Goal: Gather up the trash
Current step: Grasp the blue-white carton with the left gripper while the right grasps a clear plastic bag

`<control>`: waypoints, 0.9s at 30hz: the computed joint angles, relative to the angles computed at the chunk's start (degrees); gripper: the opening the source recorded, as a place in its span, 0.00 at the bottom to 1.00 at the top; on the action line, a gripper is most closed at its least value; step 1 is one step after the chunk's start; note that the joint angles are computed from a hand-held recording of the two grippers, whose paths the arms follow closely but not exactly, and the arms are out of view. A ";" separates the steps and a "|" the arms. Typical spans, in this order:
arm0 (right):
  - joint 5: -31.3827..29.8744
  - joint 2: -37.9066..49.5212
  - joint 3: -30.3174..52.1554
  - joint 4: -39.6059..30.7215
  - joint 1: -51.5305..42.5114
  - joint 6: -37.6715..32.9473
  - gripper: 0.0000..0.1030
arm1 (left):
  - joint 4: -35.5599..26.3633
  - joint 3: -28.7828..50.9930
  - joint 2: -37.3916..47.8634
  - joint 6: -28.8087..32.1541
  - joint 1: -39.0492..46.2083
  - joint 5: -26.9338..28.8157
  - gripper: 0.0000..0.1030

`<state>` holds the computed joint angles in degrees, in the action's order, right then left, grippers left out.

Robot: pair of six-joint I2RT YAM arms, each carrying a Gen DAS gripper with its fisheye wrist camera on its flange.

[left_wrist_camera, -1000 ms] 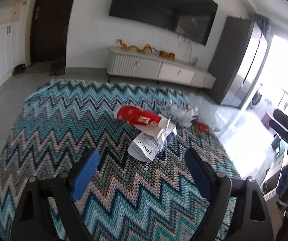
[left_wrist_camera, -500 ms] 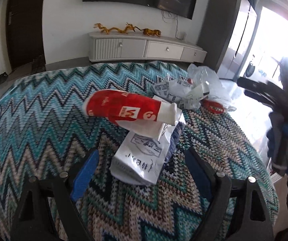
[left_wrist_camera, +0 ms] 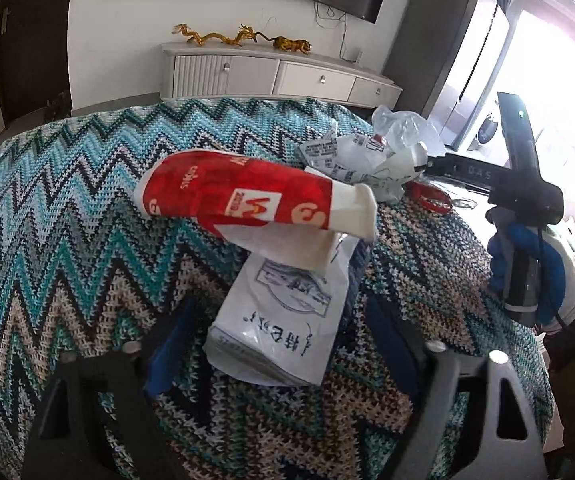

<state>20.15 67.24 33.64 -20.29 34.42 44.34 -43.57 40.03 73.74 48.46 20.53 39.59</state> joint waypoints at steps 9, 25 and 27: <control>2.32 -3.26 0.52 -3.98 5.74 3.27 0.16 | -4.42 -1.80 -3.46 5.26 3.67 0.37 0.60; 17.21 -9.68 9.27 -28.50 33.62 26.91 0.09 | -38.63 6.63 2.58 43.67 35.72 0.29 0.09; 19.20 -8.53 12.02 -32.87 37.87 30.68 0.08 | -43.42 7.98 3.82 49.33 40.54 -0.79 0.06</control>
<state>39.35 58.71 45.67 -53.17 72.29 75.02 -86.99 48.01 77.56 97.79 61.07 38.79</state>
